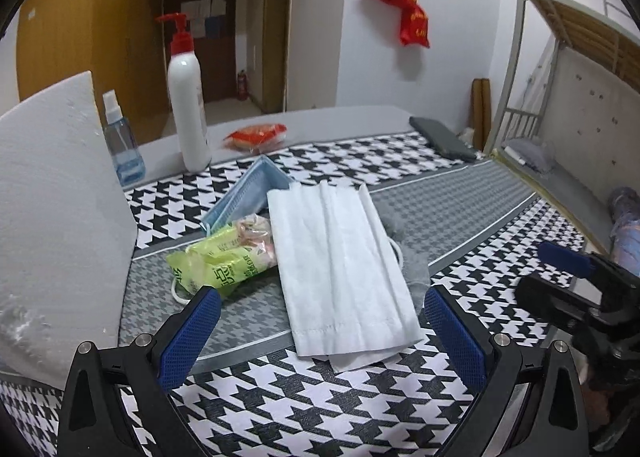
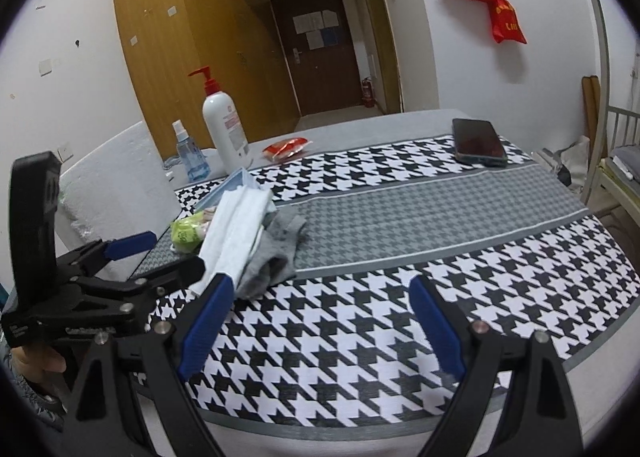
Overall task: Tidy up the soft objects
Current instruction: 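Close the left tool on the white face mask and lift it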
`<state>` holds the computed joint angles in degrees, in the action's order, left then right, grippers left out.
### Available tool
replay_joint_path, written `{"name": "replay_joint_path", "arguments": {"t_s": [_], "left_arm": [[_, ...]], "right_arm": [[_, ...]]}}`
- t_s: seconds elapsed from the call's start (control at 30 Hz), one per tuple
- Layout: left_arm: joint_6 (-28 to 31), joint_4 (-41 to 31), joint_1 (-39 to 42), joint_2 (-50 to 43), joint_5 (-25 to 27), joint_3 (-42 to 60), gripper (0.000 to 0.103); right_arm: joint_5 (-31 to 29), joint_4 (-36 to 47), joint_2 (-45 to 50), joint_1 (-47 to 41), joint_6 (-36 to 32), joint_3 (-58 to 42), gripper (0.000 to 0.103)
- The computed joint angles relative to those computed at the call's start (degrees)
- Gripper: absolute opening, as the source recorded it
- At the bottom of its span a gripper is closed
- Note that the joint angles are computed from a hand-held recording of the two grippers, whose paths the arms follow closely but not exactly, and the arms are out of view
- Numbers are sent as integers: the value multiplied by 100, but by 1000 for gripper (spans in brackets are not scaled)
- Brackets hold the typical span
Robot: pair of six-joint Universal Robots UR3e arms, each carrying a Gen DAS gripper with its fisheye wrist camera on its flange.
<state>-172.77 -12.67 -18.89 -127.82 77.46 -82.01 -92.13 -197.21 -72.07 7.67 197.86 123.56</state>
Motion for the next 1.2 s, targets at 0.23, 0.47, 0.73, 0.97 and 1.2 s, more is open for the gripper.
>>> {"name": "replay_joint_path", "arguments": {"t_s": [0.23,0.47,0.73,0.97,1.2], "left_arm": [[-125,-636,-76,-271,67,557,92],[-141,-1164,-99,-462,-124,995,76],[-79,-1322,-113,-568,-328,1205,51],[-6,-1302,-136,-640,-406,1295,20],[161,-978,-37,-358,-758,826,13]], "right_arm": [[185,-225,-72,-154,-28,234,92],[298,-369,-120,-275,-25,388,92],[296,-428,-148,-265,-20,451,92],[278,-410,-179,-207,3,474,92],[150,-351,-270,-123,37,485,92]]}}
